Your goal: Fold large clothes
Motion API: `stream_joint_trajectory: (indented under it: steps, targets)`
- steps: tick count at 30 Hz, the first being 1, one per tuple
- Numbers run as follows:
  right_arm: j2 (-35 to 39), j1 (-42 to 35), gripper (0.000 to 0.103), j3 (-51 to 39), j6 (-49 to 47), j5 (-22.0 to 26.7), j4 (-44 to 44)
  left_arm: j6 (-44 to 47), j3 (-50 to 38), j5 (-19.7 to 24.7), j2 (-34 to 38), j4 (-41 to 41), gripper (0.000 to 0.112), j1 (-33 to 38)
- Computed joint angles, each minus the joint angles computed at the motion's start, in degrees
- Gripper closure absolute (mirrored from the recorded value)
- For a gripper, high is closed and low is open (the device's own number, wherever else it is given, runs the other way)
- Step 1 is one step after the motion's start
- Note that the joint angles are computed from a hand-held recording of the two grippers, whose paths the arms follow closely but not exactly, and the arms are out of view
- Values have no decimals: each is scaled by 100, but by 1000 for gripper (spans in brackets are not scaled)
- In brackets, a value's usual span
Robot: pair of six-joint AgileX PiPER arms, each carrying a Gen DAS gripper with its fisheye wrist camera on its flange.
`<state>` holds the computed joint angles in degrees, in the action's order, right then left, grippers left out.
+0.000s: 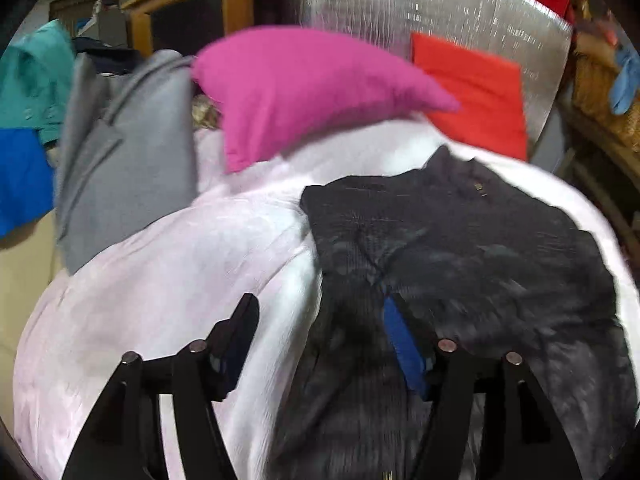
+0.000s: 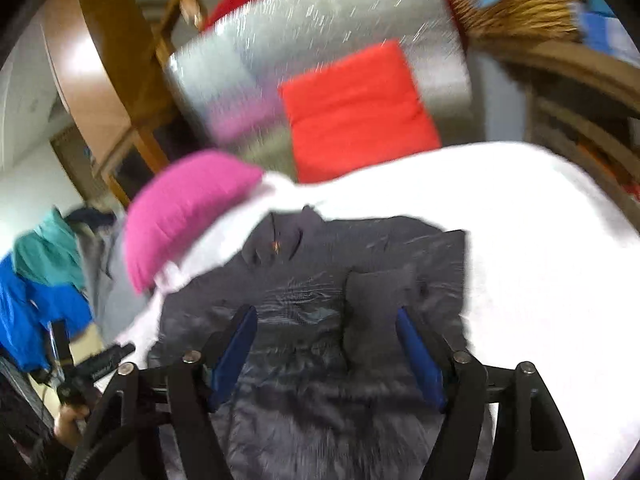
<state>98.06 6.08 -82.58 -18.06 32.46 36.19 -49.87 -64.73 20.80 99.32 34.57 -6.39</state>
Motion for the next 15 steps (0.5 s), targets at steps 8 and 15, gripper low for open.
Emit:
stream_joint_trajectory:
  steps: [8, 15]
  targets:
    - [-2864, -2145, 25, 3508, -2058, 1532, 1529, 39, 3206, -437, -2952, -991, 39, -134]
    - [-3171, -3985, 25, 5134, -3471, 2734, 1999, 409, 4670, -438, -4000, -2406, 39, -611]
